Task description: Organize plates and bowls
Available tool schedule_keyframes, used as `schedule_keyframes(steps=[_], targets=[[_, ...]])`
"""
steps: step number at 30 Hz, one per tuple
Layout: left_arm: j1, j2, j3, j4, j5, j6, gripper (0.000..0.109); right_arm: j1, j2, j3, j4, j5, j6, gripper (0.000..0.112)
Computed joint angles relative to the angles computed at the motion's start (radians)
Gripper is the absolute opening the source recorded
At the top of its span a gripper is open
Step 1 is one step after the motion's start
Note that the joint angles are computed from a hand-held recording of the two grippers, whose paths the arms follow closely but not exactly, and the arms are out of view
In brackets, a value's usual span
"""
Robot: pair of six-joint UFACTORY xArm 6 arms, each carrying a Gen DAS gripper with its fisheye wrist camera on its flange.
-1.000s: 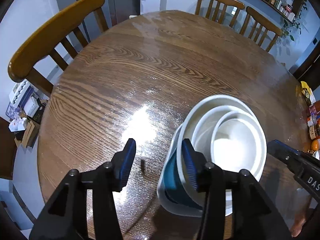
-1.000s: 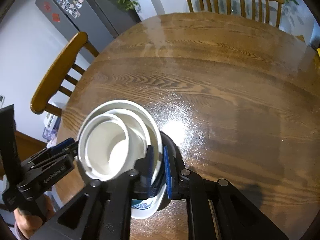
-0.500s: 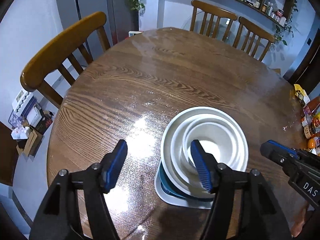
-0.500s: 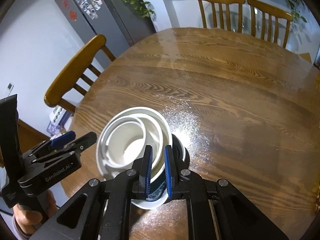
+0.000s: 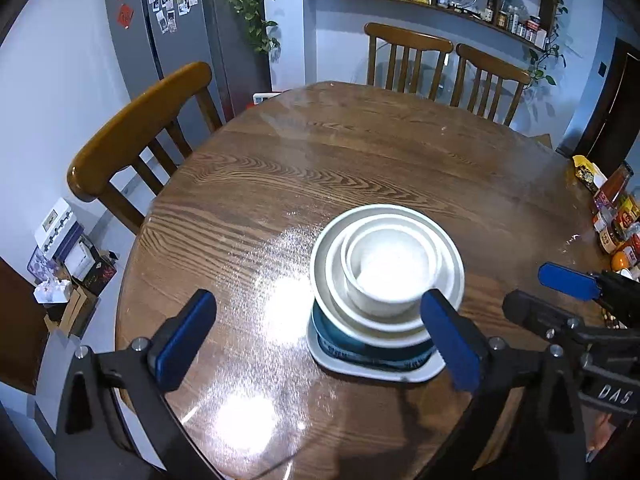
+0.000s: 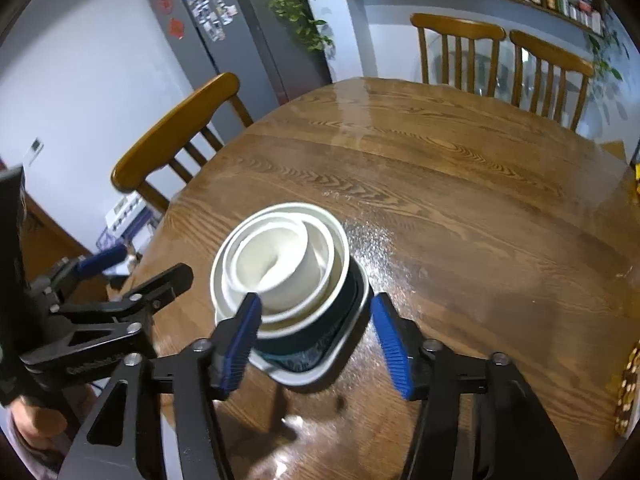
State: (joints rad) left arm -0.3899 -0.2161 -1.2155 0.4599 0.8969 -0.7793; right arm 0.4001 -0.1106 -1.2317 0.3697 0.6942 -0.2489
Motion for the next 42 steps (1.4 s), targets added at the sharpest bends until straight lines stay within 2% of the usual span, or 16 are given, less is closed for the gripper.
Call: schedule_keyframes(steps=[4,6,11,15,24,42], targets=[[-0.021,-0.024,0.013,0.037,0.03,-0.029,0.102,0.018,-0.067,0.083,-0.035,-0.055,-0.03,0.083],[-0.028,-0.041,0.026,0.037,0.028,-0.038,0.102,0.025,-0.095,0.115,-0.041,-0.077,-0.043,0.086],[-0.061,-0.05,0.022,0.066,0.07,-0.055,0.102,0.033,-0.141,0.163,-0.034,-0.118,-0.092,0.086],[-0.067,-0.063,0.036,0.039,0.061,-0.044,0.102,0.037,-0.161,0.188,-0.012,-0.132,-0.125,0.086],[-0.091,-0.075,0.043,0.056,0.093,-0.069,0.102,0.029,-0.178,0.214,0.021,-0.115,-0.149,0.086],[-0.089,-0.075,0.048,0.045,0.101,-0.068,0.102,0.032,-0.166,0.207,0.013,-0.111,-0.14,0.086]])
